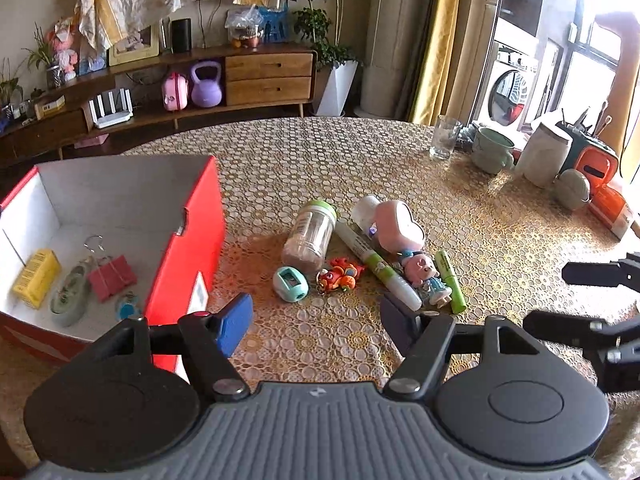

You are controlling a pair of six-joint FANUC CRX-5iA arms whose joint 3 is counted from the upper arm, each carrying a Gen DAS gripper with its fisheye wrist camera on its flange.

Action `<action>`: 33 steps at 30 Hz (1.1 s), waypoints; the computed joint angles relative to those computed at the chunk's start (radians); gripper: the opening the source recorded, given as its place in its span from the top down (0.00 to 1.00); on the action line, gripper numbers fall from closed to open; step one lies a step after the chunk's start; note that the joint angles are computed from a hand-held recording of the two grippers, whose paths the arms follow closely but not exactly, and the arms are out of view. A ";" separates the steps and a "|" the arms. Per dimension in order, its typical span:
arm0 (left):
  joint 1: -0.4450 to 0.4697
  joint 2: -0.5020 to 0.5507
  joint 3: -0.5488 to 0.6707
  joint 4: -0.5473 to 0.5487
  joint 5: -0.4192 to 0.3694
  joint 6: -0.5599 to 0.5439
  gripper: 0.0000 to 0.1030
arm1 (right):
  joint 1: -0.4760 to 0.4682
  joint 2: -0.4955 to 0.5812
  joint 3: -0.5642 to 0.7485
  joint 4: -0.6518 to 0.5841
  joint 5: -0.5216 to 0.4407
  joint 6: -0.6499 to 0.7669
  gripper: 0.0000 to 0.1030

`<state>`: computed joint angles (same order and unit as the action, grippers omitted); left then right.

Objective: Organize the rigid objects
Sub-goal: 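Move both open tools back toward the remaining items on the table, then grasp the teal pencil sharpener with the left tool while the right tool grasps the green highlighter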

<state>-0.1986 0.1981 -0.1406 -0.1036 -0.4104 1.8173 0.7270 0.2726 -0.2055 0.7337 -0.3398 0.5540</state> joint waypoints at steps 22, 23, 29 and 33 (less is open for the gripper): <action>-0.059 0.223 0.228 -0.336 -0.090 0.449 0.16 | -0.072 0.266 0.279 -0.123 -0.150 0.050 0.35; -0.064 0.231 0.242 -0.356 -0.108 0.475 0.16 | -0.072 0.274 0.292 -0.135 -0.156 0.061 0.36; -0.077 0.267 0.289 -0.422 -0.151 0.561 0.16 | -0.070 0.315 0.351 -0.178 -0.194 0.109 0.43; -0.096 0.289 0.323 -0.489 -0.189 0.620 0.16 | -0.069 0.334 0.379 -0.195 -0.215 0.135 0.52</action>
